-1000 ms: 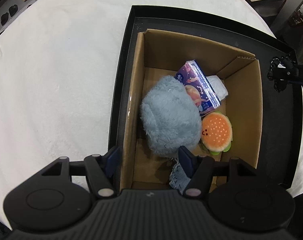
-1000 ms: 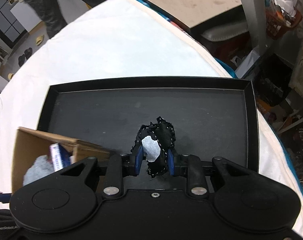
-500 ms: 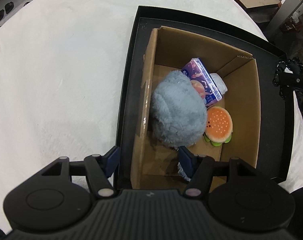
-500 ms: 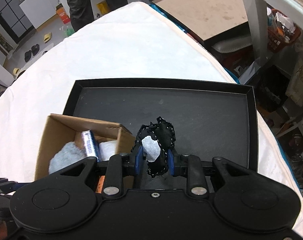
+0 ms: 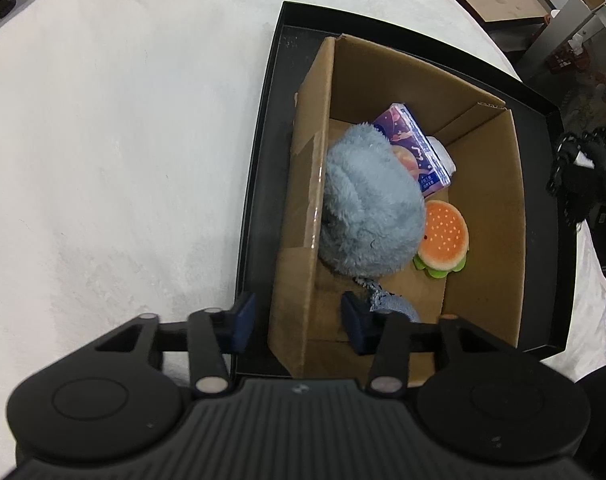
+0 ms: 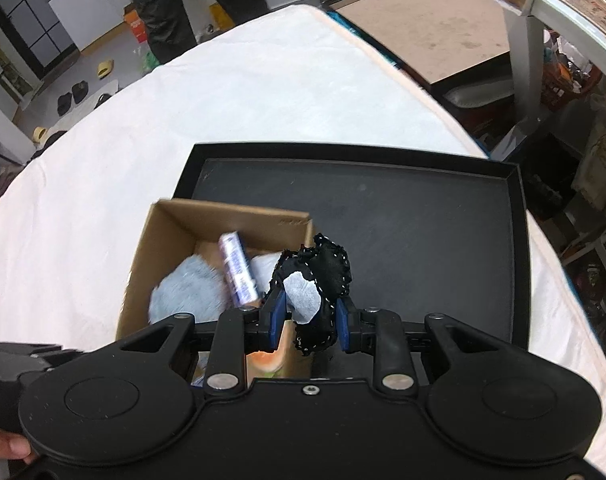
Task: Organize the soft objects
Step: 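Carry the beaded plush into the box and release it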
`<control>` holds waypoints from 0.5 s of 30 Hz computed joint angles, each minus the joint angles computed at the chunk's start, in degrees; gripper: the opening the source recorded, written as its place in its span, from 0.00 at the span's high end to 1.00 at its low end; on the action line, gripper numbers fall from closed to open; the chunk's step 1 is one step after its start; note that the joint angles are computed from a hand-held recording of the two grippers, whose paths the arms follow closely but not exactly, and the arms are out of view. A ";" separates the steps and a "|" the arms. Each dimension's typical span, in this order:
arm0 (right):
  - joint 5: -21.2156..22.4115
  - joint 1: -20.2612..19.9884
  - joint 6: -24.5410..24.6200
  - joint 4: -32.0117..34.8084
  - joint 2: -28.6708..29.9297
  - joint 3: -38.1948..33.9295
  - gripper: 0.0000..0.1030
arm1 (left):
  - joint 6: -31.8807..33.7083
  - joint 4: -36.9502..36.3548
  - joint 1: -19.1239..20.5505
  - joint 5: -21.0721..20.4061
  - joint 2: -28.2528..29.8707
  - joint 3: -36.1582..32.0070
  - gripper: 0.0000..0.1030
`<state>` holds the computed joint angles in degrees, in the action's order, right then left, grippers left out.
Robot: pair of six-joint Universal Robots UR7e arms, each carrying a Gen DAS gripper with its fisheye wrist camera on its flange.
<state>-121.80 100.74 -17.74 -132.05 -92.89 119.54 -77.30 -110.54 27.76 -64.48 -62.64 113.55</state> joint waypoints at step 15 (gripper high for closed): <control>-2.92 4.07 4.78 3.98 0.74 2.68 0.74 | 1.78 -4.29 0.35 -0.02 -0.94 3.20 0.84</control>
